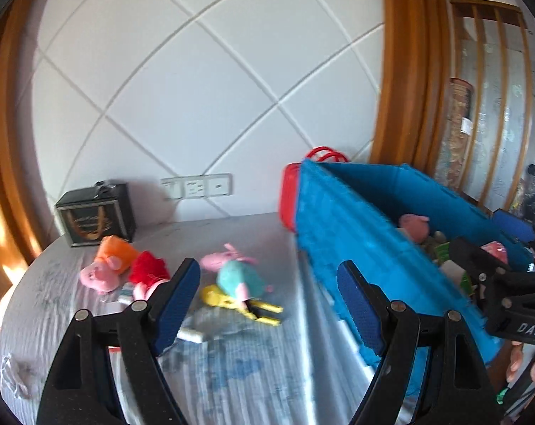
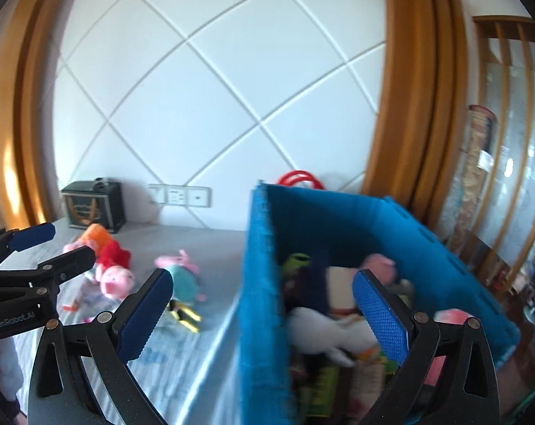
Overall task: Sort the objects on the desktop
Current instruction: 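Withdraw both open tools from the crate back over the table, then grasp the white bottle with the right tool while the left tool grasps the white box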
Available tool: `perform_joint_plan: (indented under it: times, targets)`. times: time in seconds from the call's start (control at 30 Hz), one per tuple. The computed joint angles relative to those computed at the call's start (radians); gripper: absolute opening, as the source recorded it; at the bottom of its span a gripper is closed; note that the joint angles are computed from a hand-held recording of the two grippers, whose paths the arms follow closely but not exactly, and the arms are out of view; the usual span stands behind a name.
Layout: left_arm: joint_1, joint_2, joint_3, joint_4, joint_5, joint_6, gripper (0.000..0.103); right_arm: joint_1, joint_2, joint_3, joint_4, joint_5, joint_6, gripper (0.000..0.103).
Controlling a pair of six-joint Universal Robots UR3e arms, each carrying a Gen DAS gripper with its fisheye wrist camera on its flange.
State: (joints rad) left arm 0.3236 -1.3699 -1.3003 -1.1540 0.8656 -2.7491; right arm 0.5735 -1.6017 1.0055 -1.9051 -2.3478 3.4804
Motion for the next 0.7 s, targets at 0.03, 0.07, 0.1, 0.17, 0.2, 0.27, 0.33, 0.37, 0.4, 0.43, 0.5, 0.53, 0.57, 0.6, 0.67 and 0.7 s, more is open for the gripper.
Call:
perform_joint_plan:
  times: [0.03,0.07,0.1,0.17,0.2,0.27,0.33,0.37,0.4,0.43,0.5,0.53,0.57,0.6,0.67,0.7]
  targets:
    - [0.037,-0.006,-0.004,-0.011,-0.013,0.023,0.080,0.014,0.041,-0.034,-0.005,0.009,0.000,0.103]
    - [0.066,-0.013,-0.009,-0.016,-0.015,0.041,0.080,0.024,0.092,-0.078,-0.009,0.026,-0.004,0.103]
    - [0.092,-0.025,-0.014,-0.011,-0.008,0.054,0.080,0.028,0.130,-0.115,-0.007,0.040,-0.006,0.103]
    - [0.138,-0.060,-0.019,0.000,0.010,0.077,0.080,0.027,0.210,-0.186,-0.005,0.083,-0.010,0.103]
    - [0.165,-0.073,-0.031,0.007,0.019,0.090,0.080,0.022,0.249,-0.217,-0.008,0.113,-0.012,0.103]
    - [0.195,-0.107,-0.040,0.020,0.045,0.098,0.080,0.007,0.313,-0.259,-0.014,0.176,-0.012,0.103]
    - [0.232,-0.149,-0.044,0.028,0.074,0.113,0.080,-0.012,0.370,-0.282,-0.026,0.243,-0.009,0.103]
    - [0.237,-0.171,-0.044,0.039,0.096,0.113,0.080,-0.023,0.397,-0.295,-0.027,0.276,-0.007,0.103]
    - [0.243,-0.194,-0.045,0.055,0.119,0.114,0.080,-0.036,0.424,-0.303,-0.028,0.314,-0.006,0.103]
    - [0.244,-0.223,-0.042,0.074,0.150,0.109,0.080,-0.048,0.453,-0.312,-0.029,0.351,-0.005,0.103]
    - [0.246,-0.289,-0.021,0.098,0.196,0.100,0.080,-0.064,0.510,-0.342,-0.017,0.401,-0.005,0.103]
    - [0.249,-0.318,-0.012,0.107,0.211,0.100,0.080,-0.077,0.536,-0.355,-0.012,0.427,-0.011,0.103]
    - [0.246,-0.347,0.000,0.115,0.230,0.095,0.080,-0.084,0.572,-0.386,0.002,0.447,-0.015,0.103]
    - [0.246,-0.379,0.010,0.127,0.250,0.092,0.080,-0.093,0.609,-0.422,0.022,0.467,-0.020,0.103]
    - [0.236,-0.440,0.036,0.144,0.289,0.086,0.080,-0.108,0.687,-0.513,0.065,0.504,-0.035,0.103]
    - [0.226,-0.477,0.058,0.146,0.315,0.079,0.080,-0.118,0.747,-0.591,0.103,0.527,-0.045,0.103]
